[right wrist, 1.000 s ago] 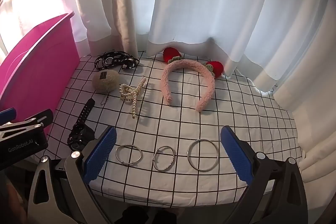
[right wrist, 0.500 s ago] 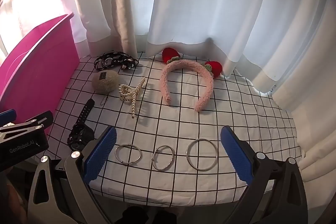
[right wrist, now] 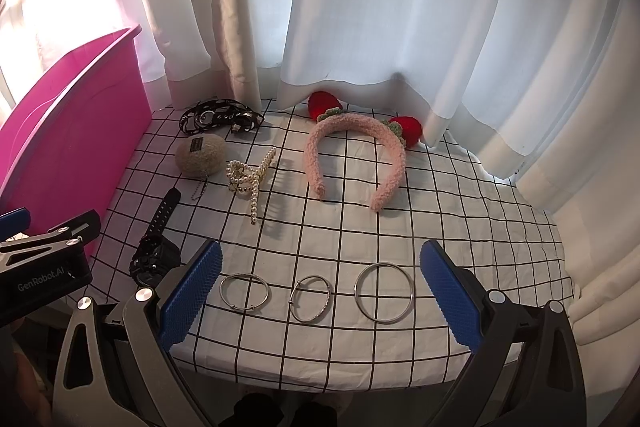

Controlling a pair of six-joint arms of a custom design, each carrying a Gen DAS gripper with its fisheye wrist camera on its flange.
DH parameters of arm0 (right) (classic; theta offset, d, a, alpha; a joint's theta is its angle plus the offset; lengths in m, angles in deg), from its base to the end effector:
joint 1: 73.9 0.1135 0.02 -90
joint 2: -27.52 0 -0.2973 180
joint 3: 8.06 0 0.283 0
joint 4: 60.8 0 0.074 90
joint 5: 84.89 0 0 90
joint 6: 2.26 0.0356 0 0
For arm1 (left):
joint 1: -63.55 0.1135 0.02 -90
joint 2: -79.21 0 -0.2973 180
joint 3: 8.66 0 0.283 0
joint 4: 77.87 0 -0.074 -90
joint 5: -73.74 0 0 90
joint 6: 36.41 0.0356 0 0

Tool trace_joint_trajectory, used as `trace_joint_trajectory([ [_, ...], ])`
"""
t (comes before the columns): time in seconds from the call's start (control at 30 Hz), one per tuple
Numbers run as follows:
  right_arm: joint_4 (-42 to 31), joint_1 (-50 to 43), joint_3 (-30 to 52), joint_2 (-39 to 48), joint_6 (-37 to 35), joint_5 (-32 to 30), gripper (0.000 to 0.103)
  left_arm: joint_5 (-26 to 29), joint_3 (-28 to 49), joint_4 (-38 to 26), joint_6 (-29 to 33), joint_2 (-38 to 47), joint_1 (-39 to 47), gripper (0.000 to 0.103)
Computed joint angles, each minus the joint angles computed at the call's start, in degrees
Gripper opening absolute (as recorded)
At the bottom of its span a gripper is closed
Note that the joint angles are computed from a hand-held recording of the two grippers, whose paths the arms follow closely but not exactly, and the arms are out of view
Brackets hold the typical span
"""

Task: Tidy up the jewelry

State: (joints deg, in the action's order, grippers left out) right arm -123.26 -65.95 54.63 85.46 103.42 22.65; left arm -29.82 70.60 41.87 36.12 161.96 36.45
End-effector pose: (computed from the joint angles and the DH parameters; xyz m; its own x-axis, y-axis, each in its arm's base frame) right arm 0.2014 0.0173 0.2976 -0.7986 0.1487 -0.5832 0.2528 0.9622 -0.1009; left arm 0.2824 -0.1352 0.2938 -0.8668 0.1157 -0.4850 0.0947 0.9932 0.0678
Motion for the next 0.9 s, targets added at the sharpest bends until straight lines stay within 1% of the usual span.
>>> trace_joint_trajectory([
  [0.37,-0.76,1.14,0.34,-0.13,0.88,0.98,0.095,-0.1,0.5,-0.55,0.08,-0.23,0.09,0.097],
  [0.9,-0.45,0.54,0.24,-0.27,0.68,0.5,0.095,-0.48,0.64,-0.28,-0.22,0.01,-0.25,0.097],
])
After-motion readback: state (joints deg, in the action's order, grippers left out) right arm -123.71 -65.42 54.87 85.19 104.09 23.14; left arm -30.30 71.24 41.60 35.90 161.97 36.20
